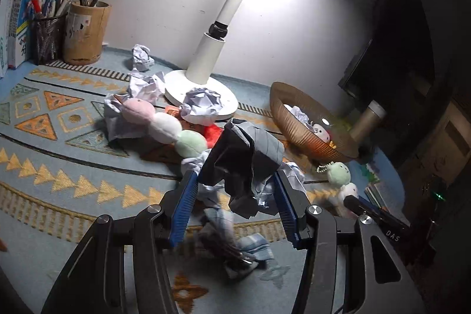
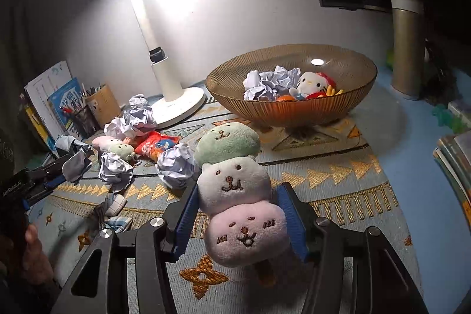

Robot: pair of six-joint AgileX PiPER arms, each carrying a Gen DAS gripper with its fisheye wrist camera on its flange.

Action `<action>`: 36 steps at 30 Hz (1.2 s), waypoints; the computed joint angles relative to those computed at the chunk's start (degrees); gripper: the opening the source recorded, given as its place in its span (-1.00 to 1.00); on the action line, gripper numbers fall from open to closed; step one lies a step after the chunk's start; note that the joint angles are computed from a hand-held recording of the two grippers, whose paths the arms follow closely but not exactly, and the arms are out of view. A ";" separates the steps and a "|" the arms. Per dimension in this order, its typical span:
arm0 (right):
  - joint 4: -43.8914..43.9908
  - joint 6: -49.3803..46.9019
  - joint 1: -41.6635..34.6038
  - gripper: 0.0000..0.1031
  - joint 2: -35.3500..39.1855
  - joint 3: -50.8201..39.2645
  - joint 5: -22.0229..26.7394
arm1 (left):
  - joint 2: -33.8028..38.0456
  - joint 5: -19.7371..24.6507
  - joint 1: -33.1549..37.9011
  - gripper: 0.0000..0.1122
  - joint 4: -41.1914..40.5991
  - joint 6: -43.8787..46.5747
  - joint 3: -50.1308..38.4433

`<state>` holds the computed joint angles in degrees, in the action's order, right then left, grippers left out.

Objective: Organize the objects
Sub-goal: 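Carry the plush and grey paper over the amber bowl and open both tools, then withdraw both open tools from the bowl back toward the pile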

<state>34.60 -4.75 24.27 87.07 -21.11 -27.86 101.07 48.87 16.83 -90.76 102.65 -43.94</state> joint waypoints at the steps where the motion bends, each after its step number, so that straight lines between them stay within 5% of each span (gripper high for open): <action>1: 1.27 -0.77 0.74 0.06 -0.13 0.43 -1.16 | -0.16 0.18 -1.25 -0.11 -2.18 1.96 1.45; 4: 7.55 -5.09 3.35 0.06 -0.23 0.83 -3.60 | -0.26 -1.96 -5.25 -0.11 -8.99 10.20 4.99; 19: 9.01 -6.14 5.03 0.06 -0.97 1.78 -5.87 | 1.10 -4.76 -7.81 -0.11 -7.34 9.63 4.12; 23: -11.09 14.28 -4.83 0.06 -8.14 7.68 -6.00 | -2.71 -5.78 -11.69 -0.11 2.91 -2.79 -0.53; 29: -38.67 36.87 -24.74 0.08 -14.17 -3.84 11.51 | 3.61 -7.89 -24.92 -0.11 13.95 -25.43 -23.77; 31: -50.10 48.33 -27.99 0.23 -9.57 -11.99 15.39 | 8.70 -11.04 -29.36 0.10 15.52 -30.25 -32.44; 32: -55.83 53.86 -29.10 0.59 -5.64 -15.66 13.98 | 10.80 -15.09 -31.63 0.45 18.01 -33.70 -36.28; 33: -61.56 58.53 -29.65 0.70 -1.89 -19.74 14.57 | 12.27 -19.25 -33.42 0.68 22.80 -39.43 -39.05; 35: -73.02 66.94 -29.91 0.66 1.80 -24.79 20.52 | 14.46 -20.70 -34.00 0.65 28.70 -46.04 -41.70; 36: -76.75 70.12 -29.79 0.65 1.82 -24.18 21.30 | 14.00 -17.98 -32.54 0.65 28.70 -45.91 -41.05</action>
